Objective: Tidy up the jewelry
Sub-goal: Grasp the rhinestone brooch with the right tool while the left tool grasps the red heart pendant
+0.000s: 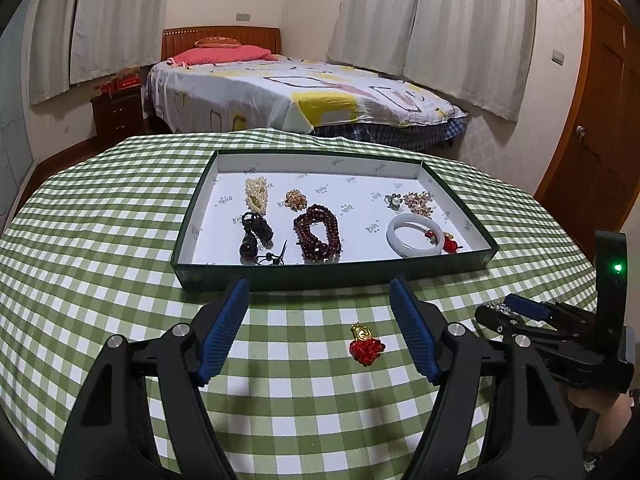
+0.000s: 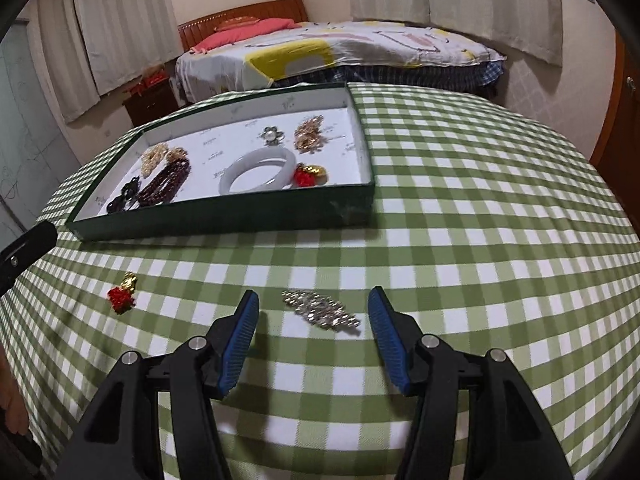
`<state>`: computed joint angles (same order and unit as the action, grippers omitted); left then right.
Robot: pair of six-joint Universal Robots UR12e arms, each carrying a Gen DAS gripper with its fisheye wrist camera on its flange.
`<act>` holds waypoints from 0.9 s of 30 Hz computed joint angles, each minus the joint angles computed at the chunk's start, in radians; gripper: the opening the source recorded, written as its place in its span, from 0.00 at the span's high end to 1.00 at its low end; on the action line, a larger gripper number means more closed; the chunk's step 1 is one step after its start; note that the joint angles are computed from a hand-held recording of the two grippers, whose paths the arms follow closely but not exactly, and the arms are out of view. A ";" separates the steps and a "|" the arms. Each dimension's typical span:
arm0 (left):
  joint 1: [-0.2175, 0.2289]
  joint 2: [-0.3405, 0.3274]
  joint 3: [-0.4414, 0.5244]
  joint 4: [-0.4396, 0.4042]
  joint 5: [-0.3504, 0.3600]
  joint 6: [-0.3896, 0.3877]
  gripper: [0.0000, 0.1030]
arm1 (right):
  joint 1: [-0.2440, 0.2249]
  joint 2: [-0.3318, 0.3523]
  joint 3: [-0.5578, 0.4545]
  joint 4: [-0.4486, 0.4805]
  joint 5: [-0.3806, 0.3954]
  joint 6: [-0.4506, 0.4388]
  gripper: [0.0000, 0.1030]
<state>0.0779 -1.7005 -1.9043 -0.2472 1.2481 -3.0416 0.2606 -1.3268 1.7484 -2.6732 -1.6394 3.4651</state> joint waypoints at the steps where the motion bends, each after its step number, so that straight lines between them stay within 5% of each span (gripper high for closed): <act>1: 0.001 0.000 0.001 -0.001 -0.001 0.000 0.31 | 0.002 0.000 0.000 0.002 0.007 0.000 0.45; 10: 0.000 -0.003 -0.001 -0.019 0.002 0.003 0.31 | 0.018 0.000 0.002 -0.005 0.016 -0.022 0.53; 18: -0.010 -0.007 -0.001 -0.044 0.013 0.017 0.31 | 0.024 0.005 -0.005 0.004 -0.035 -0.044 0.84; 27: -0.027 -0.011 -0.004 -0.066 0.023 0.042 0.31 | 0.022 -0.001 0.004 -0.012 -0.013 -0.042 0.85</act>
